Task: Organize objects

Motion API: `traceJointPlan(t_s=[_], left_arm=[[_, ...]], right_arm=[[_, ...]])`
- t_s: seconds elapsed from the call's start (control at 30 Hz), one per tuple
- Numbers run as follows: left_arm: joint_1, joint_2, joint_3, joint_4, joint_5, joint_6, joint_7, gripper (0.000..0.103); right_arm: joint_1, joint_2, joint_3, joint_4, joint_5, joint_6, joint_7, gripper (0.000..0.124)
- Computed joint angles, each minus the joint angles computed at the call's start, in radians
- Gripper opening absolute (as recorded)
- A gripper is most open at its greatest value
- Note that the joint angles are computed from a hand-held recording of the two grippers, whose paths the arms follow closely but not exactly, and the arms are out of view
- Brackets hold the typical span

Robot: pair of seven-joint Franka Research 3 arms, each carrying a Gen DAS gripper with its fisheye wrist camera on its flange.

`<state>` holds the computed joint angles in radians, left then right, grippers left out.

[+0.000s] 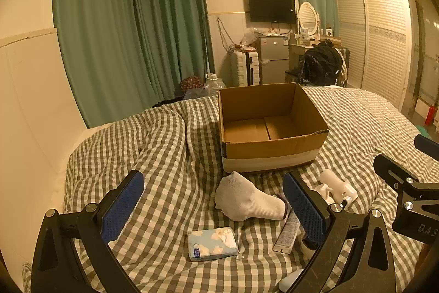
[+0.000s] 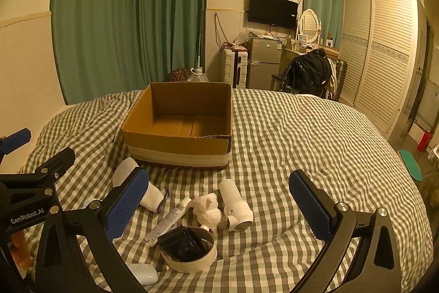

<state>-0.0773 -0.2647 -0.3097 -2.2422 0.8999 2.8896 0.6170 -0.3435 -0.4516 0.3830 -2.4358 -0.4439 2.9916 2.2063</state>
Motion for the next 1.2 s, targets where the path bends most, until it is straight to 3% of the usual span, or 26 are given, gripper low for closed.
traceJointPlan(t_s=[0.63, 1.2], left_arm=[[-0.005, 0.005, 0.006, 0.003, -0.016, -0.008, 0.009, 0.103], [-0.03, 0.012, 0.028, -0.004, -0.098, -0.001, 0.091, 0.103]], right_arm=[[0.006, 0.012, -0.001, 0.002, -0.017, 0.001, 0.015, 0.103], [0.046, 0.025, -0.027, 0.011, -0.024, -0.022, 0.006, 0.103]])
